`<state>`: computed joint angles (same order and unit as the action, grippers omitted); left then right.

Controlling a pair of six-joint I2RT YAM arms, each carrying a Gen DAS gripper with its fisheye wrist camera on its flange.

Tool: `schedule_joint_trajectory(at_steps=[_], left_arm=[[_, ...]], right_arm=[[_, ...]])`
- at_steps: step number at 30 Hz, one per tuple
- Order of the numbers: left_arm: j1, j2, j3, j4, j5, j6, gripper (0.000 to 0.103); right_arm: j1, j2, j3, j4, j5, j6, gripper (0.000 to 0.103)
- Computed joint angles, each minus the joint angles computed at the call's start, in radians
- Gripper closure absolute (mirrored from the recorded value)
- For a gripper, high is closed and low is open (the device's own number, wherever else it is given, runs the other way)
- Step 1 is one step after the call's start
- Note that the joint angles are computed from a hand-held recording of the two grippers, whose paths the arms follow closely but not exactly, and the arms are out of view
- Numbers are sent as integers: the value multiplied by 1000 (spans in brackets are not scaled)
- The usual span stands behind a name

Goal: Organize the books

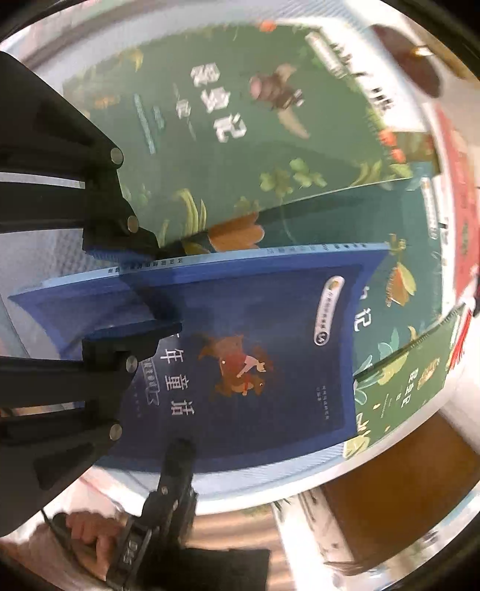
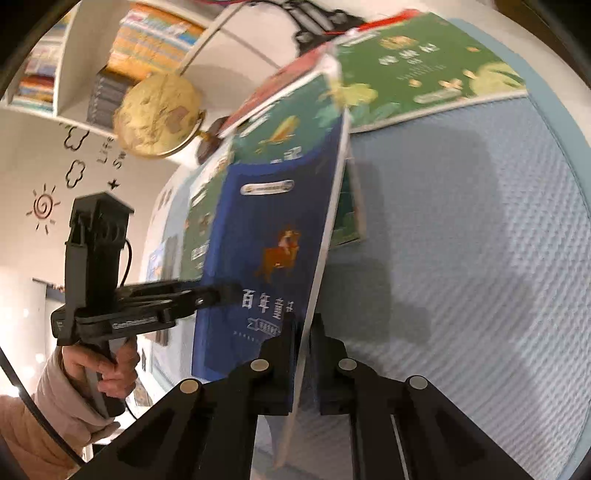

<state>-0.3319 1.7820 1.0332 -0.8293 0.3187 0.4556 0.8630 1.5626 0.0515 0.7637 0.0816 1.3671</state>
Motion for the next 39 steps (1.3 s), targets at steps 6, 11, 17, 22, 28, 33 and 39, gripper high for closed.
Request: schedule_joint_trajectory(at_steps=[6,11,17,22,28,33,39], left_arm=[[47,-46,29,-67,14,44,79],[69,-100,35,-97,10,83,79],[91,-168,58,-141,27,85,79],[138,-220,103,-195,40,114,79],[236,-251,167,-268,66,182,79],[341,-234,229,-312,99,251,79],[461,-177,309,-358,120,325,79]], right_arm=[[74,-187,56,-243,76,20,96],[86,-275,101,-376,88,10,96],[100,-346,194,-521,119,2,96],[131,-407,265,-634,155,-6,95],[150,-390,378,-706,174,-42,95],[143,-326,464,-685,159,-67,95],[123,-201,597,-690,118,-133,95]])
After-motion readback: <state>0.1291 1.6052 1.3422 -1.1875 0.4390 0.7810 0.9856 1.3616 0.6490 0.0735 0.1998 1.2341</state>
